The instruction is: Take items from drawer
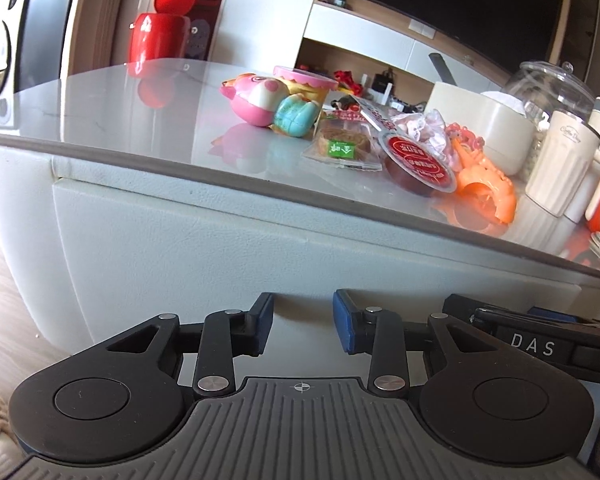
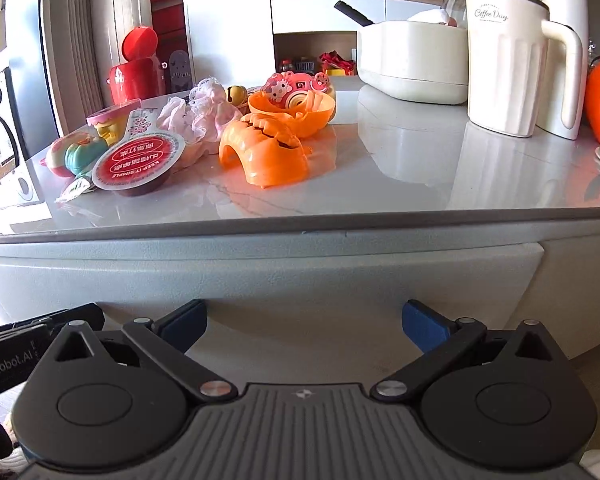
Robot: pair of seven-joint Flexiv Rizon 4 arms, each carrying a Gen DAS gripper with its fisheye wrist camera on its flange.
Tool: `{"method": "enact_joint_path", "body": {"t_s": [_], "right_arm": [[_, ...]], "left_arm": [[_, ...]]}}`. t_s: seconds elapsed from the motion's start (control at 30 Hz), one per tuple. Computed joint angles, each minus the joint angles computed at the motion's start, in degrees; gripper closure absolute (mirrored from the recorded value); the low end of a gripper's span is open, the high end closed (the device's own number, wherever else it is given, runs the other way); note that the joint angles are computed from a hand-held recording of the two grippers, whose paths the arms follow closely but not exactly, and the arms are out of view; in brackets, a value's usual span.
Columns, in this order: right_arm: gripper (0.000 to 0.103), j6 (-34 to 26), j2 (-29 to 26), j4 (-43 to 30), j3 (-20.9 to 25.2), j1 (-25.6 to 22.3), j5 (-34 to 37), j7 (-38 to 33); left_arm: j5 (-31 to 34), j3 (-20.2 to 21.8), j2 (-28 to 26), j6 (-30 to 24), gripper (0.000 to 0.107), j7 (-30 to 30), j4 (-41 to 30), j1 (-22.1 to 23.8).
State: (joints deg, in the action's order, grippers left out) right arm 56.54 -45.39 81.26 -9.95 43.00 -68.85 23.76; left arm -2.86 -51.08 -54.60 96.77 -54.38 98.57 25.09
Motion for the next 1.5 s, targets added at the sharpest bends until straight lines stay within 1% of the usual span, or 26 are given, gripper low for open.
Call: {"method": "enact_joint_path", "body": {"t_s": [0.1,0.23,0.27,0.3,0.37,0.47,0.5,0.6,0.67,0.73,0.77,0.8,0.87,0.93,1.0,1.17,1.3,1.5], "right_arm": [[0.000,0.0,-0.1,0.1,-0.4,0.2,-1.0,0.9],[0.000,-0.4,-0.1,0.1,-0.3,0.2,-1.5,1.0],[0.000,-1.9,-0.3,-0.3,0.4,0.3,-0.3,-0.9],[0.000,-4.2,-0.3,-0.7,1.2,0.6,1.5,-3.2],[0.000,-6.9,0.5,0.0,2.2,1.0,3.9,-5.2],[0.000,-8.4,3.4,2.6,3.5,1.3,6.1,-4.3],[0.000,-8.4,4.7,3.8,4.0,1.4,6.2,-3.5],[0.000,-8.7,8.7,7.1,5.8,2.0,5.8,-2.5],[0.000,-9.9,11.2,9.1,7.3,2.7,5.2,-2.6],[0.000,-11.5,13.8,11.8,8.3,3.9,2.7,0.2],[0.000,-12.7,15.1,13.5,8.6,4.8,0.4,2.9],[0.000,-14.5,16.0,15.1,9.0,5.8,-2.1,5.9],[0.000,-20.1,16.8,17.5,9.6,8.1,-6.7,10.6],[0.000,-24.5,16.1,17.5,10.6,8.9,-8.7,9.9],[0.000,-24.1,15.6,16.4,11.9,7.5,-9.0,8.5],[0.000,-22.7,14.7,15.5,13.8,5.5,-6.9,6.7],[0.000,-22.3,14.9,15.9,13.7,5.3,-6.6,7.9],[0.000,-21.8,14.5,15.6,13.7,5.3,-6.1,6.6]], "left_arm": [[0.8,-0.4,-0.4,-0.1,0.057,1.1,-0.1,0.0],[1.3,0.0,-0.2,0.4,0.057,1.7,0.2,-0.2],[1.3,0.4,0.2,0.4,0.058,1.6,0.4,-0.3],[1.1,1.2,1.0,0.7,0.059,1.3,0.7,-0.5],[0.9,1.4,2.6,0.3,0.059,0.7,2.0,0.4],[0.3,0.5,6.6,-1.8,0.059,0.5,5.4,3.1],[0.3,-0.7,8.0,-2.7,0.059,1.1,6.9,4.8],[0.9,-7.6,11.7,-3.8,0.059,3.6,13.7,12.9],[2.2,-12.9,12.8,-1.8,0.059,4.1,18.8,19.0],[5.0,-16.7,12.4,1.0,0.059,3.2,23.2,24.1],[6.8,-17.8,11.8,2.3,0.059,2.8,25.0,25.9],[8.5,-17.9,11.2,3.4,0.059,2.8,26.4,26.9],[11.5,-16.8,11.8,4.1,0.059,2.9,27.0,26.7],[12.7,-17.0,11.3,4.9,0.059,1.8,26.7,26.5],[13.8,-17.7,10.5,5.4,0.061,0.5,26.5,26.9],[13.6,-15.4,11.9,3.5,0.061,-1.1,25.6,25.6],[13.6,-15.3,11.7,3.2,0.061,-0.8,25.5,25.4],[13.2,-14.9,12.1,3.1,0.061,-0.7,25.5,25.2]]}}
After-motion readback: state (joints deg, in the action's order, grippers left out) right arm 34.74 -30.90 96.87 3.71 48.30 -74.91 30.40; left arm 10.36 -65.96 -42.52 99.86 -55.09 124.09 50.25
